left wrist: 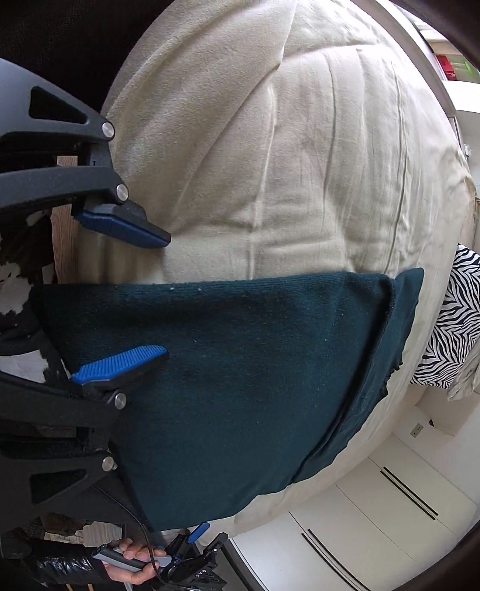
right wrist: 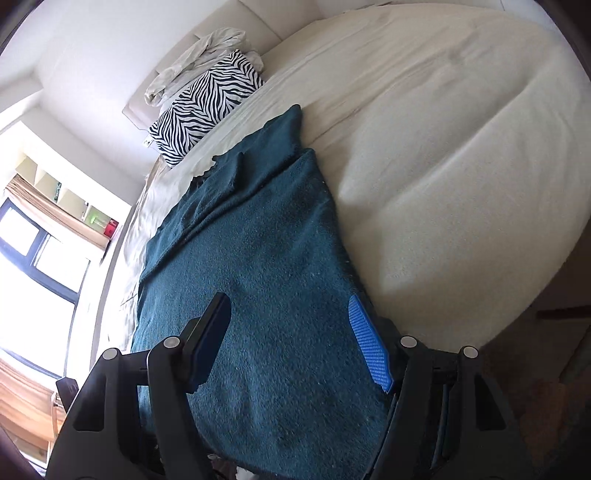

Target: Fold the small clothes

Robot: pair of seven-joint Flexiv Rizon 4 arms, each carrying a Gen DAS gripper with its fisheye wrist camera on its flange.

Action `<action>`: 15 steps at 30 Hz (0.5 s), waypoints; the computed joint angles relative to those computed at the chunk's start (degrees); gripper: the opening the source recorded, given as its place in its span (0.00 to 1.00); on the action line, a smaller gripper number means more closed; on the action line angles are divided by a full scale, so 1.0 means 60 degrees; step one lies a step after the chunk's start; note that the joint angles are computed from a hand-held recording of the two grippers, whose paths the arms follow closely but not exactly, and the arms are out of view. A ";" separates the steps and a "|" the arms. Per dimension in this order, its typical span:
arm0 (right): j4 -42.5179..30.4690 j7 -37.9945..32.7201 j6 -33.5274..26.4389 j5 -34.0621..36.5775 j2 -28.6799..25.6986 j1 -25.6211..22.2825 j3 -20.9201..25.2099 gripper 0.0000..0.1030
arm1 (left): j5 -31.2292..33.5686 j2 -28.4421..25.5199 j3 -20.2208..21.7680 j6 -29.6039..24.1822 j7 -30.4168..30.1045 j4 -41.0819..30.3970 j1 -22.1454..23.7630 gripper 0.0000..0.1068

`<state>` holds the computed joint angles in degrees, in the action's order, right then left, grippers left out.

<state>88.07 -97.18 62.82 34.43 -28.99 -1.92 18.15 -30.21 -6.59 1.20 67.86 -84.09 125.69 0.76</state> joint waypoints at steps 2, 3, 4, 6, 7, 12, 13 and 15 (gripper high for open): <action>0.0374 0.0107 -0.0050 -0.0150 0.0280 -0.0021 -0.0143 0.63 | 0.0281 0.0052 0.0052 -0.0282 -0.0160 -0.0061 -0.0016 0.50; 0.0504 0.0145 -0.0132 -0.0204 0.0394 -0.0047 -0.0194 0.63 | 0.0499 0.0069 0.0097 -0.0456 -0.0310 -0.0123 -0.0018 0.46; 0.0701 0.0121 -0.0167 -0.0206 0.0547 -0.0094 -0.0218 0.63 | 0.0673 0.0077 0.0122 -0.0613 -0.0420 -0.0186 -0.0018 0.45; 0.1085 0.0077 -0.0221 -0.0206 0.0852 -0.0137 -0.0287 0.63 | 0.0897 0.0119 0.0145 -0.0954 -0.0454 -0.0290 0.0001 0.45; 0.1227 0.0022 -0.0330 -0.0176 0.0972 -0.0185 -0.0311 0.63 | 0.0963 0.0132 0.0143 -0.1036 -0.0441 -0.0308 -0.0002 0.45; 0.1555 0.0467 -0.1117 -0.0710 0.1141 0.0105 -0.0743 0.63 | 0.1149 -0.0017 0.0133 -0.1390 -0.0378 -0.0513 0.0036 0.39; 0.1604 0.0425 -0.1252 -0.0698 0.1169 0.0091 -0.0741 0.63 | 0.1110 -0.0024 0.0119 -0.1469 -0.0320 -0.0523 0.0044 0.35; 0.1638 0.0345 -0.1404 -0.0702 0.1183 0.0134 -0.0759 0.63 | 0.1006 -0.0095 0.0091 -0.1598 -0.0255 -0.0573 0.0062 0.23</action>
<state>97.90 -95.11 54.40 30.21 -21.89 -1.11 13.59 -24.17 -7.16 1.74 58.27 -85.62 122.25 1.14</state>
